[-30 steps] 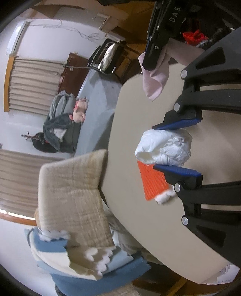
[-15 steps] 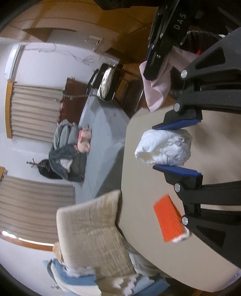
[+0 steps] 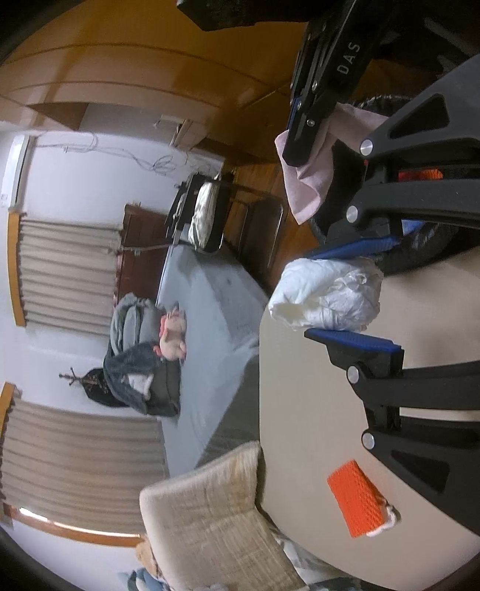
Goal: Collect trash
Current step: 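Carry white tissue and pink cloth over the bin with both tools, then open left tool over bin dropping tissue while right tool drops pink cloth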
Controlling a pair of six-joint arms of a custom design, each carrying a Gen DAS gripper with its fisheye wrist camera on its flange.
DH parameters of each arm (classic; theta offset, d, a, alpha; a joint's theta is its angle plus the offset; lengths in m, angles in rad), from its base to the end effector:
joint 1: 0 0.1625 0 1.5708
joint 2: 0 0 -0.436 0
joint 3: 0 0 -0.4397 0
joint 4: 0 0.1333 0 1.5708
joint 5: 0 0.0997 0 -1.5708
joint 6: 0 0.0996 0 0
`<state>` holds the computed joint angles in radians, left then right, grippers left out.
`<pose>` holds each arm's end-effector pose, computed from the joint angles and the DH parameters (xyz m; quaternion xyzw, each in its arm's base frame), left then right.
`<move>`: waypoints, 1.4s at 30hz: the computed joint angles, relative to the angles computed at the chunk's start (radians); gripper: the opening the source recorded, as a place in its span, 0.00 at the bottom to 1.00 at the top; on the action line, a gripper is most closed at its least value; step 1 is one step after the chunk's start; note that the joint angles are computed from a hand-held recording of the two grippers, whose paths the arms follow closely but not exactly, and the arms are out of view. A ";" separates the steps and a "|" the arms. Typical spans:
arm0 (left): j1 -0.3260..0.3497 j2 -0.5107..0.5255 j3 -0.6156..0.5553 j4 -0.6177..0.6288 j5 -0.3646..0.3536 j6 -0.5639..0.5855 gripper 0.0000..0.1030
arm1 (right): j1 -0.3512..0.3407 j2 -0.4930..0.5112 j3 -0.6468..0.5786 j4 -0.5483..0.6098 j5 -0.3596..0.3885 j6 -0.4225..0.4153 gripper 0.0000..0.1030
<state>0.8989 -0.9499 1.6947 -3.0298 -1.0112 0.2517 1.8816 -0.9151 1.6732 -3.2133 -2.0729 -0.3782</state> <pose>-0.2947 -0.6696 0.2206 0.3148 0.8492 -0.3825 0.1830 0.3002 -0.6554 0.2276 0.1956 -0.8599 0.4067 0.2384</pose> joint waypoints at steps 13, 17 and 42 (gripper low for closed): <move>-0.023 0.078 -0.031 0.038 -0.078 0.010 0.35 | -0.056 -0.081 0.102 -0.092 -0.080 0.019 0.06; -0.023 0.105 -0.043 0.060 -0.099 0.010 0.35 | -0.079 -0.103 0.128 -0.106 -0.098 0.033 0.06; 0.015 0.278 -0.188 0.212 -0.210 0.038 0.55 | -0.191 -0.119 0.156 -0.068 -0.179 0.066 0.37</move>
